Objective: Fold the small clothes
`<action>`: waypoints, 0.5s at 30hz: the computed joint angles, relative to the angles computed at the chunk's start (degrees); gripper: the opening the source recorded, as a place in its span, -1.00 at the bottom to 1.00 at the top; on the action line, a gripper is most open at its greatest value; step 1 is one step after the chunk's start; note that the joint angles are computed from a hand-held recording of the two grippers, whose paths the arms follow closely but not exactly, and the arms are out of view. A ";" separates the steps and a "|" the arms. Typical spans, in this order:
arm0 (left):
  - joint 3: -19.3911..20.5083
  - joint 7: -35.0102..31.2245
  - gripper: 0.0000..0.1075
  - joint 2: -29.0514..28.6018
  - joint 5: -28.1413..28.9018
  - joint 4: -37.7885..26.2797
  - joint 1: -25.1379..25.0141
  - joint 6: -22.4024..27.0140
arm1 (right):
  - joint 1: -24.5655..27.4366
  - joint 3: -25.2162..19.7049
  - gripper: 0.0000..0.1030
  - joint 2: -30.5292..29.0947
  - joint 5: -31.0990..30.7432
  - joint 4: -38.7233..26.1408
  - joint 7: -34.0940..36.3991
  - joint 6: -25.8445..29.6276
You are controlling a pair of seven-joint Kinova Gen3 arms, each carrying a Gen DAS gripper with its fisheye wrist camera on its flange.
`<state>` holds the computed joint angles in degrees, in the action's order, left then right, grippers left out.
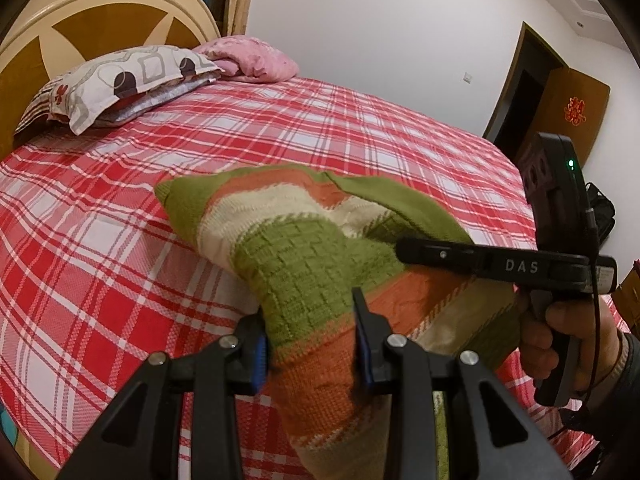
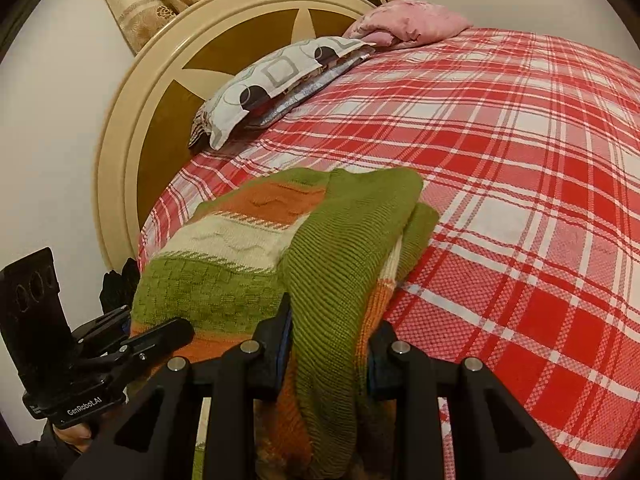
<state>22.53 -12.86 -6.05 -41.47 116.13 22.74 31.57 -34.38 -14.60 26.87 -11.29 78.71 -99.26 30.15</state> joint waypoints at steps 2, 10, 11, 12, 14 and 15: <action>0.17 0.70 -0.34 0.42 -0.52 0.25 -0.03 -0.06 | -0.04 0.17 -0.44 0.25 0.10 0.09 -0.04 0.08; 0.79 8.55 -0.29 1.56 -8.20 2.32 1.22 -0.17 | -0.38 0.70 -0.44 0.78 0.73 0.57 -0.87 -0.08; 0.55 9.19 -0.28 1.60 -8.67 2.49 1.55 -0.18 | -0.39 0.72 -0.44 0.81 0.76 0.60 -0.98 -0.10; 0.42 9.96 -0.26 1.66 -9.15 2.64 1.87 -0.06 | -0.31 0.67 -0.44 0.91 0.69 0.57 -1.09 -0.05; 0.09 11.04 -0.24 1.65 -9.72 2.95 2.45 0.07 | 0.62 -0.30 -0.43 1.10 -0.09 0.61 -0.30 0.15; -0.07 11.34 -0.22 1.55 -9.70 3.09 2.69 0.08 | 1.30 -0.92 -0.41 1.18 -0.78 0.69 0.32 0.36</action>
